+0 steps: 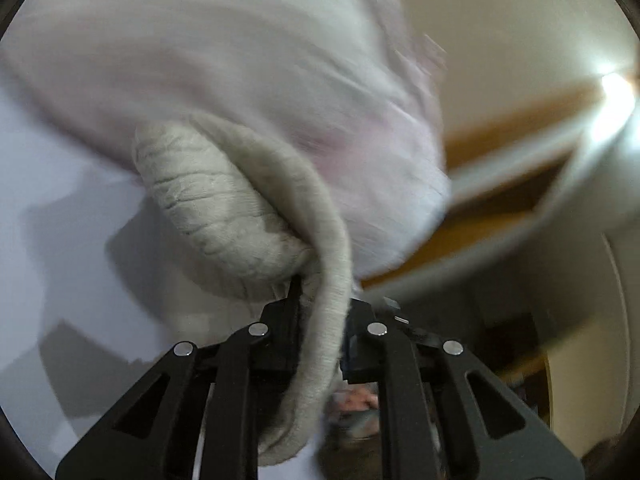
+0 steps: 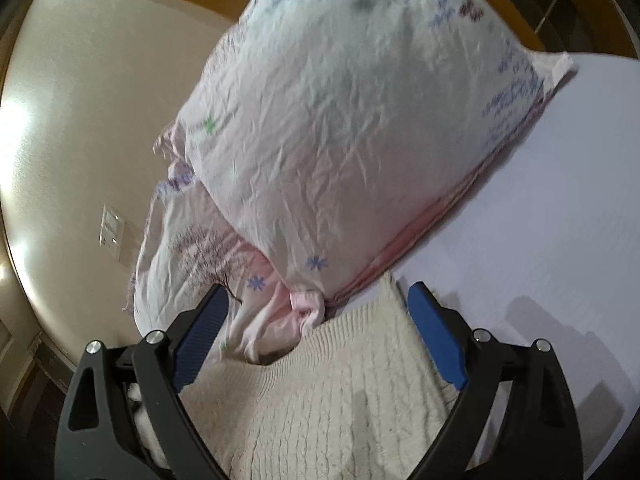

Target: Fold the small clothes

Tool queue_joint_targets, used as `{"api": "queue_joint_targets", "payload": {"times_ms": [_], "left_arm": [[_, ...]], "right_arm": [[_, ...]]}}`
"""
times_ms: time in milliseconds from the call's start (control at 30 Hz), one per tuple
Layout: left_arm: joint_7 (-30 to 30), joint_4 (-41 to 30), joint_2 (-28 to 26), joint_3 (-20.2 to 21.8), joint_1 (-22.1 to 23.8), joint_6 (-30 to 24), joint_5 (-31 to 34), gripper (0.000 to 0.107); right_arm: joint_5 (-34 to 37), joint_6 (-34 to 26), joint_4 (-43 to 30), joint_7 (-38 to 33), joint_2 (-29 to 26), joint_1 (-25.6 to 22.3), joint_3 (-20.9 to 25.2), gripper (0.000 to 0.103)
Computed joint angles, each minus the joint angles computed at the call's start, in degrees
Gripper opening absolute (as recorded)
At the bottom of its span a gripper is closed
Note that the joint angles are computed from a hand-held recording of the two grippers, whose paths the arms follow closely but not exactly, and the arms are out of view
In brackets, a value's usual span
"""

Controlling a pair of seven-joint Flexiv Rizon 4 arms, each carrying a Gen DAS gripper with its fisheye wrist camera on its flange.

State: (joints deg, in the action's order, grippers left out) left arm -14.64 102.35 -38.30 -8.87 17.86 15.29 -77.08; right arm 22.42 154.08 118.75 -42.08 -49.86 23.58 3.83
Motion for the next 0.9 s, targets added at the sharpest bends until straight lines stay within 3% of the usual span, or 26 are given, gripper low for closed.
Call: {"api": "queue_joint_targets", "payload": {"times_ms": [67, 133, 233, 333, 400, 433, 467, 533, 567, 700, 767, 900], "left_arm": [[4.0, 2.2, 2.1, -2.0, -3.8, -0.1, 0.8, 0.014], [6.2, 3.6, 2.9, -2.7, -9.5, 4.9, 1.3, 0.015], [1.9, 1.5, 0.7, -2.9, -17.1, 12.7, 10.4, 0.016], [2.6, 2.0, 0.7, -4.1, -14.3, 6.9, 11.1, 0.018], [9.9, 5.6, 4.0, -3.9, -12.7, 8.6, 5.7, 0.043], [13.1, 7.4, 5.6, -3.4, -12.3, 10.4, 2.0, 0.067], [16.9, 9.2, 7.1, -2.7, -12.4, 14.2, -3.4, 0.076], [18.9, 9.6, 7.5, -0.5, -15.4, 25.2, -9.3, 0.076], [17.3, 9.1, 6.7, 0.3, -15.9, 28.1, -8.6, 0.077], [3.1, 4.5, 0.6, 1.4, -14.1, 27.5, 4.7, 0.077], [2.9, 5.1, 0.0, 0.1, -14.1, 28.5, 7.0, 0.077], [4.1, 6.9, -0.1, -1.5, -14.7, 35.5, 8.8, 0.08]], "right_arm": [[1.9, 0.7, 0.9, -0.9, 0.8, 0.2, -0.6, 0.091], [4.0, 0.1, 1.6, -2.3, 1.7, 0.7, -1.4, 0.091], [6.0, -2.5, 3.2, -2.6, 3.0, -0.1, -1.2, 0.091], [0.2, -2.4, 5.5, 1.1, 3.3, -3.8, 0.7, 0.095], [-3.8, -3.4, 6.9, 3.2, 3.9, -5.7, 1.4, 0.101], [-6.8, -4.7, 7.6, 4.3, 4.4, -6.9, 1.8, 0.101], [-10.0, -6.4, 8.3, 5.5, 4.9, -8.1, 2.2, 0.101], [-17.2, -13.4, 9.3, 8.2, 6.3, -11.1, 3.0, 0.101], [-19.8, -17.5, 9.4, 9.9, 6.9, -12.3, 3.4, 0.101], [-27.7, -21.8, 9.1, 14.3, 5.9, -16.9, 5.8, 0.101], [-28.4, -22.4, 8.9, 13.8, 5.8, -15.9, 5.0, 0.097], [-29.5, -22.9, 8.1, 12.4, 5.2, -14.7, 4.2, 0.083]]}}
